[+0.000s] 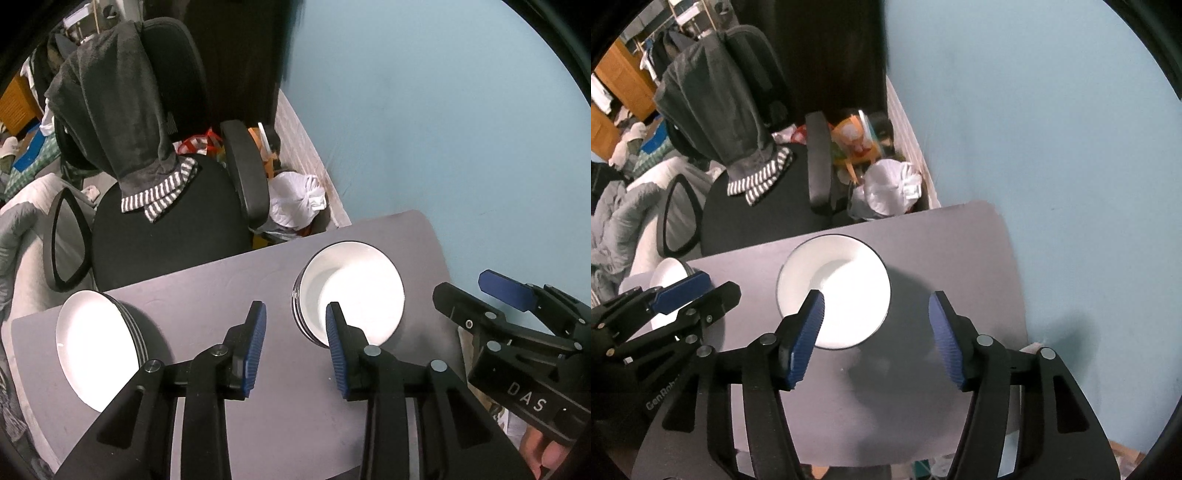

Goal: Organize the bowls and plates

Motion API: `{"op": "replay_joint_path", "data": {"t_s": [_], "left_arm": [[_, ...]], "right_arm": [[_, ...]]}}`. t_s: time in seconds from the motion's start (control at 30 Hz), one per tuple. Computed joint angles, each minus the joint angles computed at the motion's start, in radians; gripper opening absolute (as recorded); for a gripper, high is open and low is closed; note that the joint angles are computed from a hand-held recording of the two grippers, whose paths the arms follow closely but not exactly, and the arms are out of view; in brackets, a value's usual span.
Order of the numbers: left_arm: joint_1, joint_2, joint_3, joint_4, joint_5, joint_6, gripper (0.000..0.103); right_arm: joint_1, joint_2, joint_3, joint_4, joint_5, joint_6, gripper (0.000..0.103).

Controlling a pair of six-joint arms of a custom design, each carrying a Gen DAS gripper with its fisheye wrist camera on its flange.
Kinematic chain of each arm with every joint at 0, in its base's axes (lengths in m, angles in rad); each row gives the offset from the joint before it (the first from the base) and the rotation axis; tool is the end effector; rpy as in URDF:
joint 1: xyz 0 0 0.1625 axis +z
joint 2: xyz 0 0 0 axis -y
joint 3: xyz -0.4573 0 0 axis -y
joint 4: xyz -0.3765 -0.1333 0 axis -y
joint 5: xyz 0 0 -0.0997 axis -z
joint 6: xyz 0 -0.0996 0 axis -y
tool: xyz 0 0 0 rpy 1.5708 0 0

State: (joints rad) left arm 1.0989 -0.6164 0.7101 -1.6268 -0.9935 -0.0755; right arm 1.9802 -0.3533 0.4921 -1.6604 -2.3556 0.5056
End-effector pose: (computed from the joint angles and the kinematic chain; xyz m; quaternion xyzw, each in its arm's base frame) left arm -0.2167 -0.8375 0.3045 0.1940 0.9386 -0.0595 0.2789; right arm 0.4152 -0.7988 0.1933 -0.0350 -0.9231 0.1485 0.3530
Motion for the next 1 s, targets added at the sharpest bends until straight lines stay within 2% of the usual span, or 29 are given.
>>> {"op": "replay_joint_path", "data": {"t_s": [0.3, 0.5, 0.67, 0.77, 1.0], "left_arm": [[-0.016, -0.076, 0.109, -0.09, 0.0, 0.041, 0.039], [-0.027, -0.118, 0.167, -0.12, 0.027, 0.071, 0.04], [-0.024, -0.132, 0.16, -0.099, 0.03, 0.061, 0.041], [-0.019, -0.138, 0.152, -0.093, 0.032, 0.045, 0.044], [-0.008, -0.138, 0.135, -0.077, 0.05, 0.015, 0.044]], "right_arm": [[0.029, -0.032, 0.062, -0.077, -0.028, -0.008, 0.062], [0.044, -0.048, 0.104, -0.139, -0.032, -0.025, 0.063], [0.051, -0.052, 0.118, -0.16, -0.022, -0.023, 0.064], [0.056, -0.057, 0.135, -0.18, -0.025, -0.024, 0.069], [0.053, -0.051, 0.132, -0.169, -0.004, -0.037, 0.069]]}}
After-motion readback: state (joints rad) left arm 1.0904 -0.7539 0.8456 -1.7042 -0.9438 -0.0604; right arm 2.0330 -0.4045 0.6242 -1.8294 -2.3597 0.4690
